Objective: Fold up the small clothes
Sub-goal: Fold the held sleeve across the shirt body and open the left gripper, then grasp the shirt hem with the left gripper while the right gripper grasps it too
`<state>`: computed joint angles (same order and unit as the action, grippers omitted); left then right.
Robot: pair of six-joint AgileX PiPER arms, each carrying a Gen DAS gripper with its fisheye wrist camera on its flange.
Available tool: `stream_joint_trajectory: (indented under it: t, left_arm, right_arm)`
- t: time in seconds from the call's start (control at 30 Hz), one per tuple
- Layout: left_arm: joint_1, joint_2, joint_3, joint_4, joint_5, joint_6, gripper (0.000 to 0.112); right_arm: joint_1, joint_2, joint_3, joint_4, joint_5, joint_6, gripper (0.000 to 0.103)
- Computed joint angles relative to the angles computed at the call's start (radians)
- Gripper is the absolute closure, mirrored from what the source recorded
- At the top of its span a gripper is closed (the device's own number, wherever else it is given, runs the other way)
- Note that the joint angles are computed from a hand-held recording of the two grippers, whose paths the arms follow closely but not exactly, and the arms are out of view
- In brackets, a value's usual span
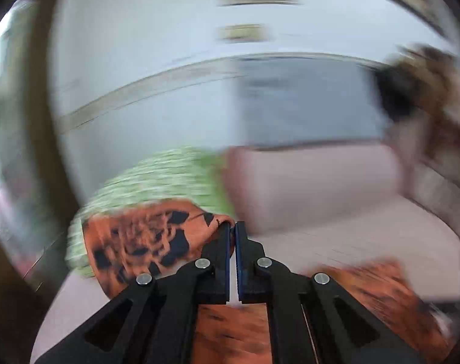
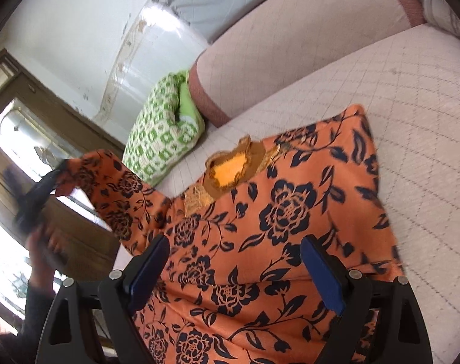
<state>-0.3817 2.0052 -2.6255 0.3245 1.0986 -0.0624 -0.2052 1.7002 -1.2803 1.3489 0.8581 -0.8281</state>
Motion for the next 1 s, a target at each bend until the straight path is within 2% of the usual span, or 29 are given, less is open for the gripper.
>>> stream_joint_trajectory:
  t: [0.07,0.13,0.17,0.23,0.3,0.37,0.43,0.5,0.6,0.67,0.73,0.83,0.9,1.0]
  left_arm:
    - [-0.134,-0.069,0.200,0.015,-0.012,-0.071,0.108]
    - [-0.213,-0.083,0.384,-0.059,-0.032,-0.083,0.078]
    - [-0.236,-0.065,0.428,-0.083,-0.014,-0.081,0.055]
    - [-0.260,-0.010,0.488,-0.107,0.044,-0.091,0.053]
    - [-0.246,0.008,0.528,-0.116,0.099,-0.138,0.058]
    - [-0.204,-0.081,0.657,-0.147,0.033,-0.175,0.058]
    - [-0.180,-0.189,0.768,-0.109,-0.045,-0.218,0.058]
    - [-0.134,-0.289,0.872,-0.047,-0.114,-0.239,0.052]
    - [-0.019,-0.346,0.961,0.079,-0.155,-0.299,0.050]
    - [0.077,-0.349,1.007,0.075,-0.193,-0.331,0.050]
    - [0.169,-0.353,1.056,0.012,-0.231,-0.298,0.050]
    - [0.281,-0.319,1.051,-0.106,-0.235,-0.210,0.050]
    - [0.357,-0.311,1.038,-0.245,-0.235,-0.123,0.050]
    - [0.418,-0.290,1.000,-0.383,-0.231,-0.011,0.050]
  right_arm:
    - [-0.024,-0.006,0.013,0.025,0.005,0.001,0.013]
    - [-0.057,0.001,0.024,0.056,0.027,0.008,0.011]
    - [-0.075,0.012,0.027,0.072,0.046,0.021,0.010]
    - [-0.104,0.036,0.038,0.109,0.072,0.044,0.006]
    - [-0.123,0.057,0.045,0.124,0.094,0.061,0.003]
    - [-0.137,0.067,0.046,0.119,0.105,0.081,0.003]
    - [-0.134,0.065,0.036,0.107,0.111,0.075,0.003]
    - [-0.118,0.061,0.018,0.071,0.102,0.084,0.003]
    - [-0.082,0.055,0.001,0.002,0.072,0.124,0.003]
    - [-0.061,0.056,-0.010,-0.062,0.053,0.174,0.003]
    - [-0.028,0.043,-0.017,-0.132,0.017,0.222,0.003]
    - [0.025,0.020,-0.045,-0.279,-0.035,0.313,0.007]
    - [0.067,0.009,-0.074,-0.407,-0.072,0.394,0.009]
    - [0.077,0.007,-0.104,-0.525,-0.108,0.464,0.009]
